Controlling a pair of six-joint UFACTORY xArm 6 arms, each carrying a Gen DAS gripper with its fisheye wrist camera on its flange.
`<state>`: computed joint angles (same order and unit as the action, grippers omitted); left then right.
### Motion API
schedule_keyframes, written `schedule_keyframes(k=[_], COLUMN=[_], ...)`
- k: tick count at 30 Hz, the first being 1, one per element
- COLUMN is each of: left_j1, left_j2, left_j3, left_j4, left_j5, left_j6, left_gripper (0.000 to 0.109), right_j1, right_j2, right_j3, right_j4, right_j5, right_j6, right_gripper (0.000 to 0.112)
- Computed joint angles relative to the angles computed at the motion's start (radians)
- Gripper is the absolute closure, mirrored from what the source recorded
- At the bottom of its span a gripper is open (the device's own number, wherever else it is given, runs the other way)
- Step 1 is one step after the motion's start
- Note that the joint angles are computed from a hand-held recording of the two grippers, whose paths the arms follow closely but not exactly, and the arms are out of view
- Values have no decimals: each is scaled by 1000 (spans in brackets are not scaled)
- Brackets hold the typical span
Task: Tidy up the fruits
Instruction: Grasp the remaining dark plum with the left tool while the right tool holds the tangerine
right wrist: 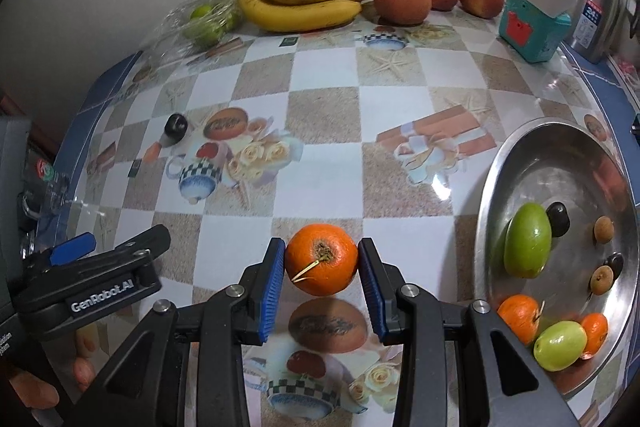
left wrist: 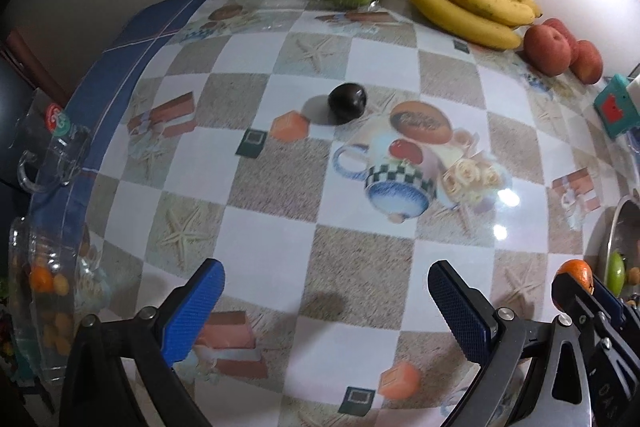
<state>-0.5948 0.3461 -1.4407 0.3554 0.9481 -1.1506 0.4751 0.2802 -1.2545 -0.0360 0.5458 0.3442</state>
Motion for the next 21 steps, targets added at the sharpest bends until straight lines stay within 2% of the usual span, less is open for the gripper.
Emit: schedule_keyframes(k=[3,7,13,18,20,21], left_j1=[3,22,66,100,110,115], left_j2=[19,38,115,186,214,231], left_j3=[-29,-59,-177,-276,-312,-330], left_j4=[6,3,13,-8,-23,-33], left_j5=[8,-21,-1,3,18,25], left_j6=[6,41,142,224,244,256], left_gripper=[6,7,26,30,40,40], right_j1=[-15,-35,-60,-73,-76,-77], right_j2=[5,23,68,110,128,136], right_j3=[-11,-48,-133,-186,-204,-212], right_j4=[-1,-5,-8,20,33,40], right_j5=[-1,1,-4,-14,-13,-12], right_j6=[13,24,25,3,-6,-11], right_gripper=[74,74,74,74,74,74])
